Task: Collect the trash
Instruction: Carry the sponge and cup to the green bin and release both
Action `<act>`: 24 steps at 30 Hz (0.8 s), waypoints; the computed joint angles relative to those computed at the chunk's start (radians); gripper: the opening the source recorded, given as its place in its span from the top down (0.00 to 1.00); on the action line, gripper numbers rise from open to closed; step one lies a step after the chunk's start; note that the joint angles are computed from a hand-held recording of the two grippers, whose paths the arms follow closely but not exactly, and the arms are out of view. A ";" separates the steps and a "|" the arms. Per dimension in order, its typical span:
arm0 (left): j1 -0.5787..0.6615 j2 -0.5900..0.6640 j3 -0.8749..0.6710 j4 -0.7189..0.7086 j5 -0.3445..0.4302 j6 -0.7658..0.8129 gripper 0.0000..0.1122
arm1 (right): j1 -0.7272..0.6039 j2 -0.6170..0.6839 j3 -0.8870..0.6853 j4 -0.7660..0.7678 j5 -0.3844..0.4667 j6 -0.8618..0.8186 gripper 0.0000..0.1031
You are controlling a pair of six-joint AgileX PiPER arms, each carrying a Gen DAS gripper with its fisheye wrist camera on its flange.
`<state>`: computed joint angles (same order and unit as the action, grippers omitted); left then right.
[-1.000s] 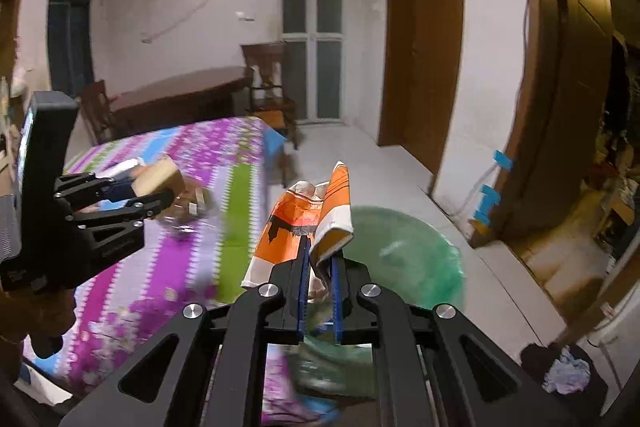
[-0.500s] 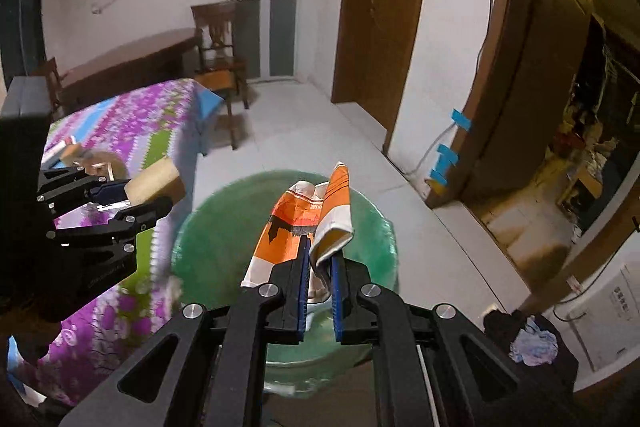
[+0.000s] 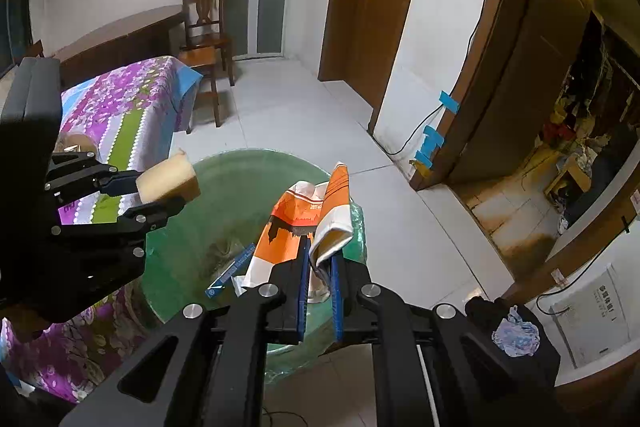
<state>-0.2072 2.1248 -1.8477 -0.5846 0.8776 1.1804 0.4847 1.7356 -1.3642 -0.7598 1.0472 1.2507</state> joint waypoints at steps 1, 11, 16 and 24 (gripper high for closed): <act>0.001 0.004 -0.008 0.001 0.008 -0.003 0.74 | 0.000 0.001 0.002 0.000 -0.001 0.000 0.90; -0.001 0.003 -0.016 0.006 0.007 -0.011 0.74 | -0.001 0.038 -0.034 0.010 -0.003 -0.035 0.90; -0.003 0.002 -0.018 0.004 0.012 -0.011 0.74 | -0.008 0.053 -0.063 0.026 0.009 -0.069 0.90; -0.005 0.005 -0.024 0.010 0.015 -0.017 0.74 | -0.021 0.053 -0.076 0.042 0.009 -0.107 0.90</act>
